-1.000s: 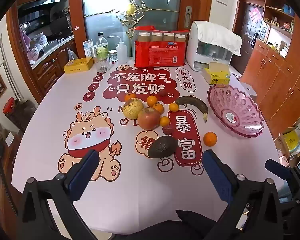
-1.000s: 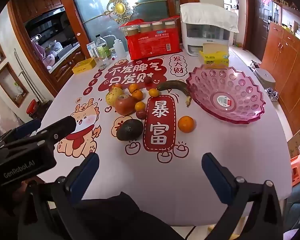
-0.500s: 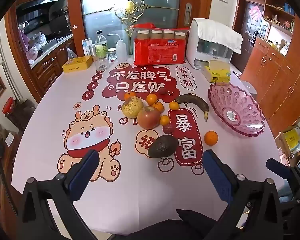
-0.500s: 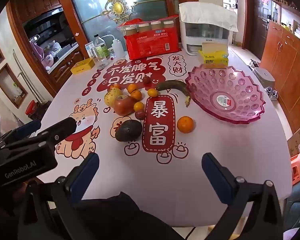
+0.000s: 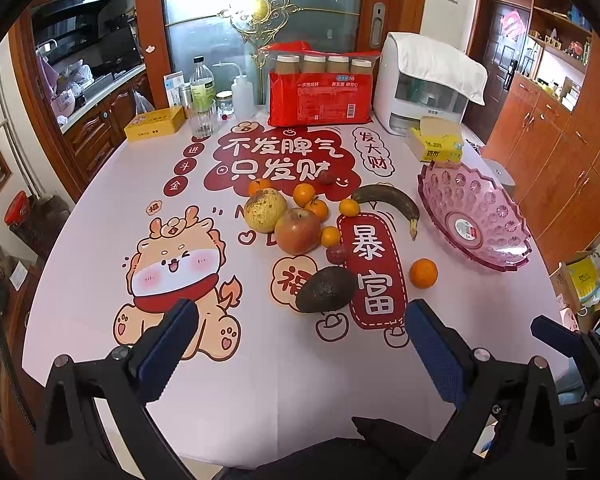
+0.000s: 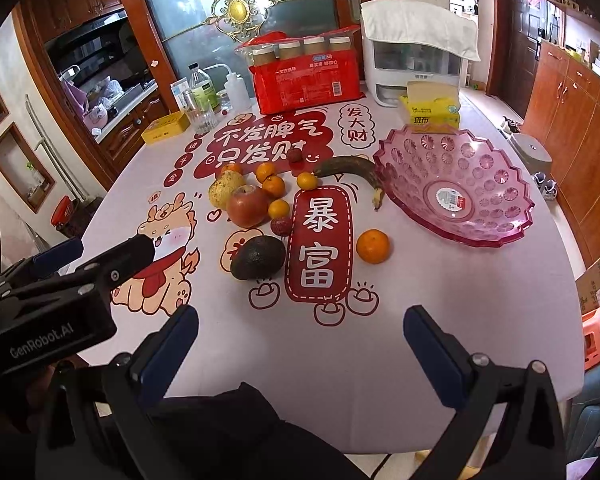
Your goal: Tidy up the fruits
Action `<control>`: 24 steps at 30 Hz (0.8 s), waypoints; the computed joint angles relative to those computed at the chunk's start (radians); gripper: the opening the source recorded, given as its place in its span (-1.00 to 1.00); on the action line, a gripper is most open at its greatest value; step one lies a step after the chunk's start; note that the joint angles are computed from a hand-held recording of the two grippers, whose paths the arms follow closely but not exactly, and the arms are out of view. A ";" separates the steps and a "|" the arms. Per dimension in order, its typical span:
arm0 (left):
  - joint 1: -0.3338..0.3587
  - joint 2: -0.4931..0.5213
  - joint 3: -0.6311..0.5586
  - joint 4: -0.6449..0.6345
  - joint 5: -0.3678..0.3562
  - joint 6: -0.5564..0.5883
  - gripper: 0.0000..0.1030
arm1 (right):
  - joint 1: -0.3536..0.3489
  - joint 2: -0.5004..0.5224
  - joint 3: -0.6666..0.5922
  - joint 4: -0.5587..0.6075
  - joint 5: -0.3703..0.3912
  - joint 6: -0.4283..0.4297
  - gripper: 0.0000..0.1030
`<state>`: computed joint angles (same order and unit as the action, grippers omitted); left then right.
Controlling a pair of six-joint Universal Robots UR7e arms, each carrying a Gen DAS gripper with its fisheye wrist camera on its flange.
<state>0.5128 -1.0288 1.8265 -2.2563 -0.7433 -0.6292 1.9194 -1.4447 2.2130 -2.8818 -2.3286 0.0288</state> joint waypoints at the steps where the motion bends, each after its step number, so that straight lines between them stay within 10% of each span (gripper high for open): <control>1: 0.000 0.001 -0.002 0.001 0.000 0.000 0.99 | 0.001 0.001 -0.001 0.000 -0.002 0.002 0.99; 24: 0.019 0.016 0.037 -0.035 -0.006 -0.008 0.99 | -0.018 0.022 -0.031 0.019 -0.014 -0.019 0.99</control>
<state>0.5321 -1.0126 1.8633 -2.2912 -0.7497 -0.6368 1.9012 -1.4229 2.1823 -2.8628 -2.3421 0.0097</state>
